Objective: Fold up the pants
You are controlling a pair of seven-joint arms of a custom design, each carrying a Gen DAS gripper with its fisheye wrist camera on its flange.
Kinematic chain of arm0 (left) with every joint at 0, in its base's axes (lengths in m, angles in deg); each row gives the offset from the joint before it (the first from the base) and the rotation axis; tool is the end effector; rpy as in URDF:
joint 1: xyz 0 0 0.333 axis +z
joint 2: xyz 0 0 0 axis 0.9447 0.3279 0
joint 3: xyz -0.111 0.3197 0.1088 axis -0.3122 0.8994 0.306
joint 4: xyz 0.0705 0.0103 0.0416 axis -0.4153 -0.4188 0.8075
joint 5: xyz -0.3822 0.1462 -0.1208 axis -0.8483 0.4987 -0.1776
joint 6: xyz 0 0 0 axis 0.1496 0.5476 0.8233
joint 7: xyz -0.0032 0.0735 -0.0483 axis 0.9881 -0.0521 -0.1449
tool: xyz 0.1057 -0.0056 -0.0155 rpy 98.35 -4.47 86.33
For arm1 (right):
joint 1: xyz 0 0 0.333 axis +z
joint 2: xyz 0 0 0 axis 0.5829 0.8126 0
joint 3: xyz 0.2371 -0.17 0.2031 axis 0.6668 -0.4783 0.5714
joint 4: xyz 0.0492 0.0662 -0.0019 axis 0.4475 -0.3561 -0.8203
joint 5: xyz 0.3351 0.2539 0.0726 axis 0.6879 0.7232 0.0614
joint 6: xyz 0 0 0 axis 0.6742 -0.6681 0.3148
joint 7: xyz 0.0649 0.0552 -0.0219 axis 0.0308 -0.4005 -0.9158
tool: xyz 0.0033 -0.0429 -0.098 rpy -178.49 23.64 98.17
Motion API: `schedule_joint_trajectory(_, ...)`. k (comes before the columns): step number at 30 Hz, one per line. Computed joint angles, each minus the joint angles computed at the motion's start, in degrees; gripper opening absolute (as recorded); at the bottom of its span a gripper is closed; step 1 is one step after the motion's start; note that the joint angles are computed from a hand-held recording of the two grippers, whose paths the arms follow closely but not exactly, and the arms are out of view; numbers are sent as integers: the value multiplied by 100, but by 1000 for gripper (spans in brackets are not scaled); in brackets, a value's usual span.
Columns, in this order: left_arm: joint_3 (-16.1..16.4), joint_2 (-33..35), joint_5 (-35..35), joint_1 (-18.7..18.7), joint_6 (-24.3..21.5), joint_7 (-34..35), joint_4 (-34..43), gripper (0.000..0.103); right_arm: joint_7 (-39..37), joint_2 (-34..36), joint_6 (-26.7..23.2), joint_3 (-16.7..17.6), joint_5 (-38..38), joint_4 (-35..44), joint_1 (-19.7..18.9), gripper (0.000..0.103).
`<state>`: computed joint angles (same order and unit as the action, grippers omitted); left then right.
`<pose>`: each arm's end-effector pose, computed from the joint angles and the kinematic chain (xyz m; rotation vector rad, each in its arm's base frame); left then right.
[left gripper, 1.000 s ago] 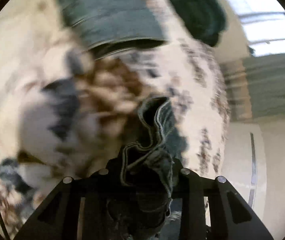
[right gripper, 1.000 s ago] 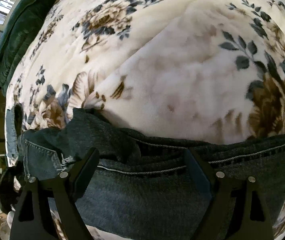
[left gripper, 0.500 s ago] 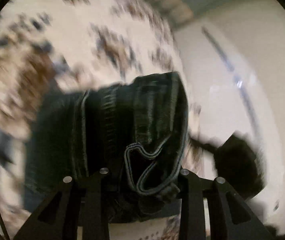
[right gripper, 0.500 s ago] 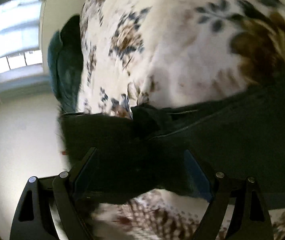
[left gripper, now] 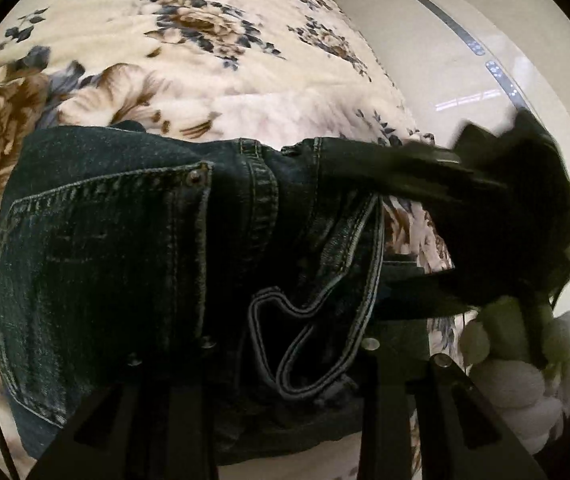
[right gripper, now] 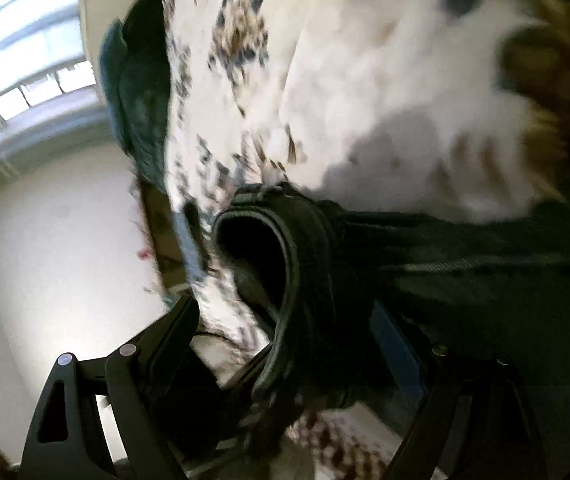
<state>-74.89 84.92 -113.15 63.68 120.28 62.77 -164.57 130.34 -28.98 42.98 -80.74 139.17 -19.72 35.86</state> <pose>0.6116 -0.2394 0.4025 2.0281 -1.9310 0.9509 0.6843 0.1414 0.3372 -1.3997 1.8216 1.0646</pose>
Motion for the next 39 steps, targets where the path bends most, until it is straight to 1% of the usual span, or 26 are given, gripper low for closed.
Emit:
schedule_joint_trajectory(1,24,54,78,-20,-6,-79,54,28,99,107,-31,-15,-224,161,83,88)
schedule_joint_trajectory(2,29,42,112,-22,6,-123,37,29,194,201,28,-24,-449,310,185,79)
schedule_joint_trajectory(3,48,43,191,-35,0,-209,38,29,268,251,104,-36,-672,403,266,74)
schedule_joint_trajectory(4,46,65,178,-19,7,-247,55,30,277,275,153,-20,-773,441,285,71)
schedule_joint_trajectory(6,41,81,127,29,-96,-345,94,31,204,279,298,32,-836,459,290,62)
schedule_joint_trajectory(7,69,77,188,24,-165,-495,123,31,197,281,325,44,-870,457,279,60)
schedule_joint_trajectory(9,149,32,458,-10,-393,-882,195,32,163,210,423,87,-783,355,236,55)
schedule_joint_trajectory(11,223,-97,740,-21,-679,-1206,237,36,90,107,536,109,-724,239,230,51)
schedule_joint_trajectory(12,310,-238,1112,-73,-845,-1496,226,40,42,27,586,125,-672,177,230,49)
schedule_joint_trajectory(13,309,-344,1101,-44,-920,-1467,192,47,-7,-57,606,123,-658,95,233,49)
schedule_joint_trajectory(14,281,-495,862,11,-938,-1301,95,62,-38,-118,586,125,-636,84,237,46)
schedule_joint_trajectory(15,275,-678,603,46,-949,-1138,-28,75,-102,-198,581,122,-616,45,241,45)
schedule_joint_trajectory(16,295,-908,384,54,-931,-986,-187,94,-109,-263,564,99,-619,10,249,45)
schedule_joint_trajectory(17,345,-1085,336,26,-935,-947,-299,102,-154,-320,493,81,-590,-17,226,44)
schedule_joint_trajectory(19,457,-1521,301,-48,-752,-905,-610,102,-208,-513,487,12,-491,-184,188,44)
schedule_joint_trajectory(21,590,-1812,70,-139,-483,-800,-851,102,-285,-744,419,-80,-359,-407,117,43)
schedule_joint_trajectory(23,664,-1989,287,-169,-43,-1125,-1050,102,-391,-1030,345,-204,-225,-672,37,42)
schedule_joint_trajectory(24,716,-1986,366,-174,92,-1274,-1081,102,-381,-1179,346,-280,-225,-801,28,43)
schedule_joint_trajectory(25,773,-1928,393,-188,112,-1351,-1056,102,-388,-1333,255,-363,-180,-935,-20,42)
schedule_joint_trajectory(27,840,-1687,577,-154,-6,-1647,-896,102,-306,-1619,185,-573,-224,-1177,-104,42)
schedule_joint_trajectory(29,851,-1423,523,-127,-52,-1711,-721,102,-278,-1785,81,-766,-319,-1326,-197,42)
schedule_joint_trajectory(32,781,-984,259,-59,-279,-1555,-376,102,-131,-1996,59,-1057,-684,-1553,-374,42)
schedule_joint_trajectory(34,670,-565,134,12,-586,-1524,-15,102,-52,-2004,57,-1201,-921,-1625,-499,42)
schedule_joint_trajectory(37,469,116,152,116,-1072,-1602,609,102,-85,-1798,85,-1281,-1089,-1597,-652,43)
schedule_joint_trajectory(38,414,320,214,131,-1176,-1673,798,102,-170,-1625,-41,-1286,-998,-1540,-735,48)
schedule_joint_trajectory(39,344,629,270,160,-1396,-1697,1099,102,-162,-1484,-140,-1275,-930,-1492,-805,62)
